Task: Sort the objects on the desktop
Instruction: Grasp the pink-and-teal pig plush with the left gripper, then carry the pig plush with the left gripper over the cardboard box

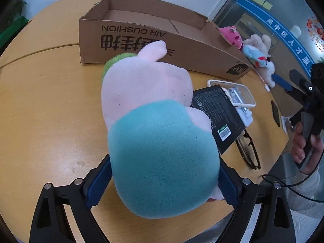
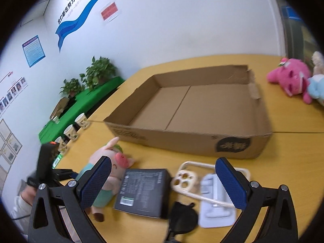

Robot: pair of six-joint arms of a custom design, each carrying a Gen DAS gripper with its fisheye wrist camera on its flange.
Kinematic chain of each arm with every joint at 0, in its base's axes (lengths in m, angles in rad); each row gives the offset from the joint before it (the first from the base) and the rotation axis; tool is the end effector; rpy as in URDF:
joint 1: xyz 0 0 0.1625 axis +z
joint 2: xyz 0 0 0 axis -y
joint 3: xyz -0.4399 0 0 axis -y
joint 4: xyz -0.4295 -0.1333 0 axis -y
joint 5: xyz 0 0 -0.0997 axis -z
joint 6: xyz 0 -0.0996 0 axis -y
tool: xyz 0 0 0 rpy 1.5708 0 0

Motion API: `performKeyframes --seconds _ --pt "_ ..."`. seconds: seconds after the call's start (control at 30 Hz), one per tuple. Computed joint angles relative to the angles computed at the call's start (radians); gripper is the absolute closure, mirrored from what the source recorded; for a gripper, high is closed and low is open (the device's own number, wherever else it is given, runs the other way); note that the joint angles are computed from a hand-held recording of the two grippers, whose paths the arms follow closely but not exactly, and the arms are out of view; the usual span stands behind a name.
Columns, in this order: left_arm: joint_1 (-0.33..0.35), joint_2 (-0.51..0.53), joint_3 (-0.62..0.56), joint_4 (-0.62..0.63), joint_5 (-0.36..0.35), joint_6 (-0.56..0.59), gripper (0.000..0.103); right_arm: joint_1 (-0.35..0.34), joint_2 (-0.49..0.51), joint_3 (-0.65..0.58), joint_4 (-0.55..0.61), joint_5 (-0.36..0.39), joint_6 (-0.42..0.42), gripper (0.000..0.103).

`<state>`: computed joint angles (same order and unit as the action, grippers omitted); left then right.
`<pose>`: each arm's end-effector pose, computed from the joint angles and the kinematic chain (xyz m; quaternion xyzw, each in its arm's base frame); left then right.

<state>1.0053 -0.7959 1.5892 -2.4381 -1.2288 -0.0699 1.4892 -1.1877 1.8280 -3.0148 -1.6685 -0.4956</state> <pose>-0.2426 -0.6934 0.0845 0.2354 0.9562 -0.0878 0.1502 0.0702 -0.6573 0.3169 0.1702 -0.9035 0.3617 0.1543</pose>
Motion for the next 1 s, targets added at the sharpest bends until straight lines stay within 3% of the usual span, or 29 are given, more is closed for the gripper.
performKeyframes --seconds 0.23,0.33,0.47,0.63,0.7,0.83,1.0 --pt "-0.008 -0.009 0.047 -0.082 0.013 -0.038 0.019 0.048 0.111 -0.108 0.223 0.046 -0.048 0.0" --pt "-0.01 -0.011 0.055 -0.101 0.018 -0.038 0.02 0.061 0.173 -0.171 0.319 0.049 -0.016 0.0" --pt "-0.013 -0.009 0.063 -0.13 0.02 -0.029 0.023 0.058 0.234 -0.242 0.459 0.111 0.045 0.0" --pt "-0.017 -0.001 0.054 -0.158 -0.001 -0.014 0.031 0.086 0.295 -0.295 0.561 0.05 0.021 0.004" --pt "-0.023 0.01 0.04 -0.155 0.017 -0.01 0.033 0.09 0.301 -0.29 0.546 0.025 0.0 0.004" --pt "-0.031 0.028 -0.003 -0.165 0.011 0.006 0.036 0.074 0.294 -0.296 0.533 0.079 0.024 0.011" --pt "-0.068 0.063 -0.103 -0.214 0.01 0.152 0.036 0.086 0.246 -0.288 0.416 0.133 0.006 0.014"
